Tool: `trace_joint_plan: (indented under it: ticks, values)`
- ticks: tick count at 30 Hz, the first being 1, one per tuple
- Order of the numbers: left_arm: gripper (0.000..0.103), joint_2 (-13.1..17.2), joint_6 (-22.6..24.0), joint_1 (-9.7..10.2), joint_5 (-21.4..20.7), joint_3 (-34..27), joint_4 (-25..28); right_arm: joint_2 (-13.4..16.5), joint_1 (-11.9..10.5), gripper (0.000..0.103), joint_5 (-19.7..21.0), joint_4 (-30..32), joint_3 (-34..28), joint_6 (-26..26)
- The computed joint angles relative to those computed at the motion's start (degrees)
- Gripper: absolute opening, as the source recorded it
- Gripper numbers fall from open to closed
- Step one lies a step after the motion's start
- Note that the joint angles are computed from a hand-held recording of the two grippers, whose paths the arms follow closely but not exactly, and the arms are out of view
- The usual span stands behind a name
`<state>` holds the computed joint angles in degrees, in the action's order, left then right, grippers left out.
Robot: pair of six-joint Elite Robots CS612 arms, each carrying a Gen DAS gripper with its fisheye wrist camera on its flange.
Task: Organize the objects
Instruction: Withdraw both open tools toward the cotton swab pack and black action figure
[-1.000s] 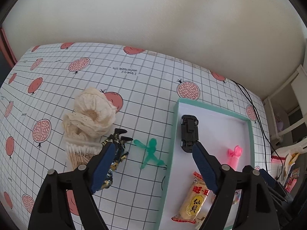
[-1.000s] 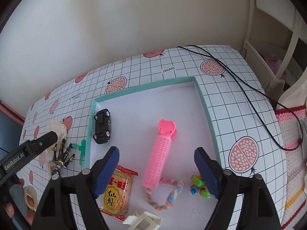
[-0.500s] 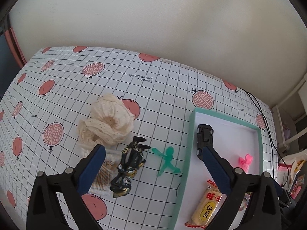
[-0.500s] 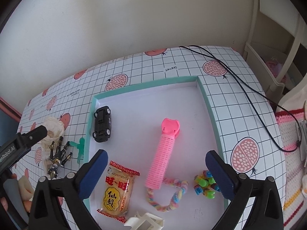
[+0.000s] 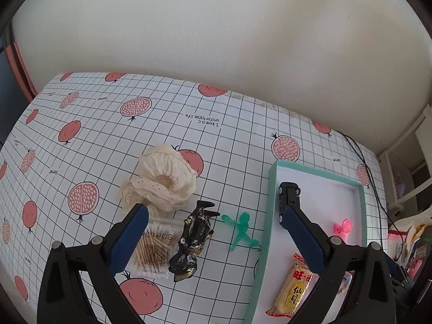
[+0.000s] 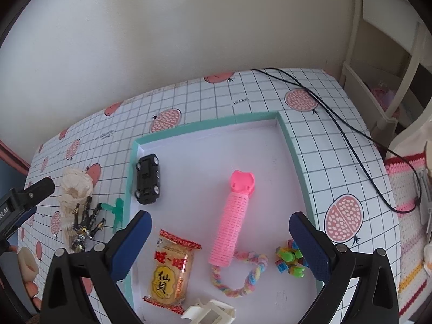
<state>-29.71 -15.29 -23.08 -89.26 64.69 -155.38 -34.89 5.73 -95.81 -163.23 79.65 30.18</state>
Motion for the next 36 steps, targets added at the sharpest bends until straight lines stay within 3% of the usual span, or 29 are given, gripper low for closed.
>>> trace_joint_plan:
  ticks: [4, 12, 18, 22, 36]
  values:
    - [0.101, -0.34, 0.16, 0.67, -1.35, 0.12, -0.38, 0.17, 0.53, 0.103, 0.38, -2.16, -0.54, -0.34]
    - [0.101, -0.93, -2.06, 2.67, -1.81, 0.53, -0.76, 2.11, 2.22, 0.103, 1.56, -0.89, -4.51, -2.01]
    - [0.1, -0.81, -3.65, 4.18, -1.27, 0.15, 0.32, 4.18, 3.71, 0.103, 4.87, -0.33, -8.35, -5.35]
    - [0.101, -0.28, -5.21, 5.06, -1.57, -0.74, 2.08, 5.77, 4.56, 0.102, 8.07, 0.24, -11.16, -6.73]
    - [0.1, 2.64, -6.27, 6.31, -2.47, -4.47, 10.79, 10.75, 6.48, 0.087, 11.21, 6.57, -18.73, -8.08]
